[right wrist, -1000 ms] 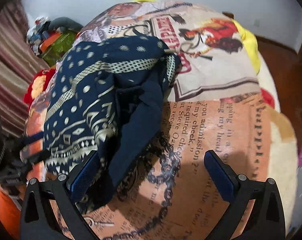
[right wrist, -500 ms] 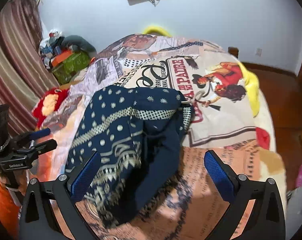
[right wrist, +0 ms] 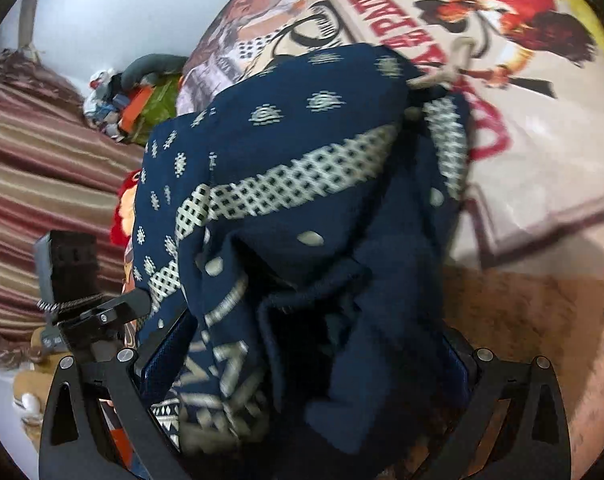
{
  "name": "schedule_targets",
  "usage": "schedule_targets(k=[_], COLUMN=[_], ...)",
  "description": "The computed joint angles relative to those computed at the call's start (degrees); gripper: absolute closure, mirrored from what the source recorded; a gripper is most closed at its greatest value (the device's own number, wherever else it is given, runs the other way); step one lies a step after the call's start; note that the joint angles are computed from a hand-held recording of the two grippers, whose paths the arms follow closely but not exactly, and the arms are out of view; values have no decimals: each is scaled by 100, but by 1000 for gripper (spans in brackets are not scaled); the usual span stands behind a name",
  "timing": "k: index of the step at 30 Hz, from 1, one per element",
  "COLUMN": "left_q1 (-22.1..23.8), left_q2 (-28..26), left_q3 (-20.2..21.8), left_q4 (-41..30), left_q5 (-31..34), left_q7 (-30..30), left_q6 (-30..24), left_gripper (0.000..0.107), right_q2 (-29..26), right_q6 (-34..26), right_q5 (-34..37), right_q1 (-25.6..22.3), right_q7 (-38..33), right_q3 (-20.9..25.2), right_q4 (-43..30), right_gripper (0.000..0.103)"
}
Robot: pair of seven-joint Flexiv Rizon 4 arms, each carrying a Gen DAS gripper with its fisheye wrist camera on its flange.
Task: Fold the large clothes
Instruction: 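Grasp the navy bundle with both grippers and tuck its edge under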
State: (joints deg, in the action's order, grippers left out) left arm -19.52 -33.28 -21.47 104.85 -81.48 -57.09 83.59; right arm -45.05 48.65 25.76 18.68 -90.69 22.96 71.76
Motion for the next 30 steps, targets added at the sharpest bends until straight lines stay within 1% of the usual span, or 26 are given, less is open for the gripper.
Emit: schedule_targets(k=[4,6,7,8,10,11,13,14,16,19,22,24,26,30], left_q1=[37,75,64,14,-139,-212,-371,-398,-502,-621,-691,-661,-753,-1135], left_q2=[-267,-318,-329,-292,-216,-199,-129,-18,76,284,518,714,911,1378], left_q3=[-68,-209,-269,-264,-182,-108,69,133,231,318,361,368,413,634], left_q4=[-258,-324,-364,-353,-345,-348,-287,-180,-113,43,241,382,461,631], left_q5=[122,-116,-334,-510,-826,-831,-704,-730,-687,-597,-387,-495,-650,-1132], left_q7=[13,212,390,520,769,751,609,644,617,564,395,529,628,986], left_q6=[-48,42,113,151,218,227,268,274,329,422,535,556,644,900], left_gripper=[5,6,6,6,12,13,18,19,23,28,30,30,30,30], right_q2=[-156,-220,-246,-254,-286,-303,-304,-293,-243,-143,8,110,272,670], right_q6=[-28,-22,22,59,155,171,213,249,294,315,364,408,483,620], right_q5=[-93,-101,-75,-60,15,80,214,271,371,455,470,476,497,529], right_q1=[113,141,143,142,106,64,-15,-36,-83,-73,-29,10,33,77], right_q7=[-105,-87,-94,-109,-188,-248,-374,-420,-500,-597,-663,-672,-707,-775], right_q3=[-3,-11,4,16,80,138,234,259,300,337,316,305,320,350], right_q4=[-213,-288,-312,-311,-324,-335,-323,-307,-249,-200,-78,-2,127,382], right_gripper=[0,0,0,1,10,13,26,30,47,58,61,61,61,61])
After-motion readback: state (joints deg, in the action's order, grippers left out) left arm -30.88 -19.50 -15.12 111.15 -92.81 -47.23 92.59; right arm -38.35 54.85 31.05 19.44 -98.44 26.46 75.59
